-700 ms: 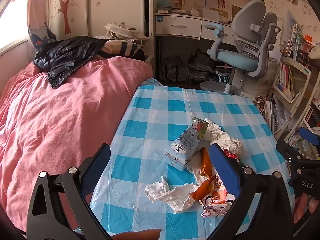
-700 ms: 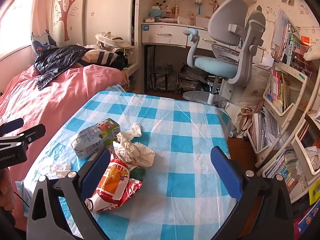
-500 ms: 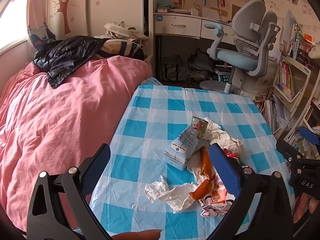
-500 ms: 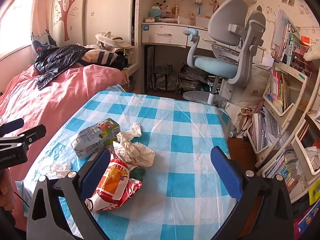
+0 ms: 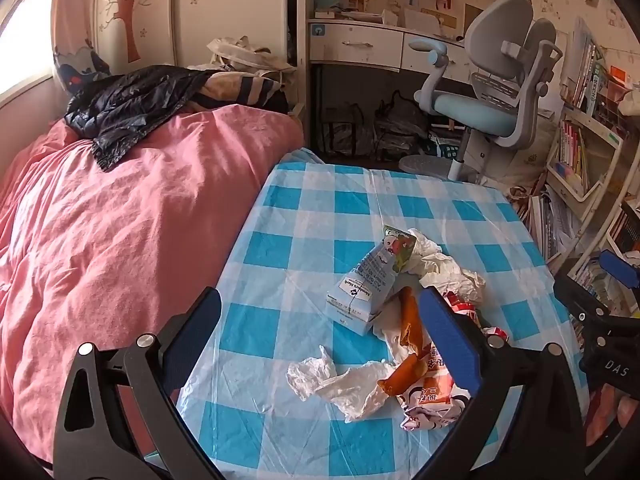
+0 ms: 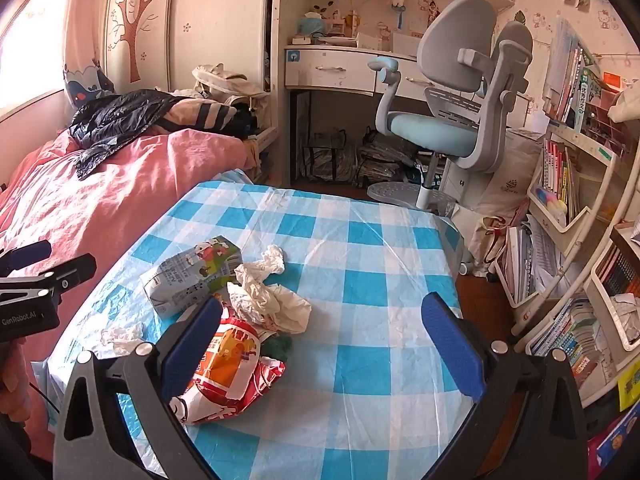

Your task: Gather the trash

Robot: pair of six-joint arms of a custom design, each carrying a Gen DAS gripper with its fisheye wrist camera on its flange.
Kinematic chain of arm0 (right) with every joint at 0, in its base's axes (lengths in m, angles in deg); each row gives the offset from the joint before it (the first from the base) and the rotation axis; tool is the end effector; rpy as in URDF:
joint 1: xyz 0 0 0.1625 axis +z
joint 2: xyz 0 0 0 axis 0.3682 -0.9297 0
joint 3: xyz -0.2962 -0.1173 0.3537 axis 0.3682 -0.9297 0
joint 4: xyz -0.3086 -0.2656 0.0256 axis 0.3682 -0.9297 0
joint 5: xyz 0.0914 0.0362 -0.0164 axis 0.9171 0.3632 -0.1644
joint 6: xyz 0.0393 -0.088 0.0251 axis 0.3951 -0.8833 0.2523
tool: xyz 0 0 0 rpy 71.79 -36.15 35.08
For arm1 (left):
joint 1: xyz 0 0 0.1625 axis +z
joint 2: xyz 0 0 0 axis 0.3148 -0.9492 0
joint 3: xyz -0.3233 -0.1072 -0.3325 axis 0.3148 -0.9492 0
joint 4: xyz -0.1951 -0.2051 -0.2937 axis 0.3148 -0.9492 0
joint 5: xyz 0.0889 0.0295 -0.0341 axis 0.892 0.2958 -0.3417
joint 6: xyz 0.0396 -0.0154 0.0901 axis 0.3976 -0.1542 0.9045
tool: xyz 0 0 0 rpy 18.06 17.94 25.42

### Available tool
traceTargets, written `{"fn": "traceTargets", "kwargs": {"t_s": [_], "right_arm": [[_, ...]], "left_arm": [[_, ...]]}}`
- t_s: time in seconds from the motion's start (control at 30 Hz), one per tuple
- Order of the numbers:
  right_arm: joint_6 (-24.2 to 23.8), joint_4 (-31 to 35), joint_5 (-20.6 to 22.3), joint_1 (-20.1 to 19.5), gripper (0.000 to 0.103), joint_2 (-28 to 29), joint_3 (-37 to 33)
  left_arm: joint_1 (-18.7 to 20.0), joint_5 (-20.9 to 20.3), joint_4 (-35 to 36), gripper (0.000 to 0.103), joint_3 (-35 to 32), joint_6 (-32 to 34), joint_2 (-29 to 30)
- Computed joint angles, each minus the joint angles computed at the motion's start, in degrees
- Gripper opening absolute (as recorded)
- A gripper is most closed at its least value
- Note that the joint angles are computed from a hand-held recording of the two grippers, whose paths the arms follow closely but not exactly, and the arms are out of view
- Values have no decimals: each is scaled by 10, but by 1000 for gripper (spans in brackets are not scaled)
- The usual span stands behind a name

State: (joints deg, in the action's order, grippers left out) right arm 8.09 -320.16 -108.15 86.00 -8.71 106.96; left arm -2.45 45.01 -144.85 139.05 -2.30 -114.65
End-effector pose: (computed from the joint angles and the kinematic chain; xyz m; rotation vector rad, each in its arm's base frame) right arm 0.1840 -0.3182 0.2016 0.7103 -2.1882 0.9841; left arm -0.2399 -0.2972 0.1392 0.2335 2.1131 -1.0664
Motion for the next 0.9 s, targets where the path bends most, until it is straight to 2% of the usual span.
{"fn": "traceTargets", "kwargs": {"t_s": [0.13, 0.43, 0.9], "right_arm": [[0, -1, 0, 0, 97, 1, 0], [-4, -9, 4, -4, 97, 8, 2], [2, 20, 8, -1, 97, -1, 3]], "left_arm": [[-3, 6, 30, 96, -3, -23, -2], [-5, 1, 11, 96, -1, -9, -5], [-4, 0, 18, 96, -2, -16, -5]]}}
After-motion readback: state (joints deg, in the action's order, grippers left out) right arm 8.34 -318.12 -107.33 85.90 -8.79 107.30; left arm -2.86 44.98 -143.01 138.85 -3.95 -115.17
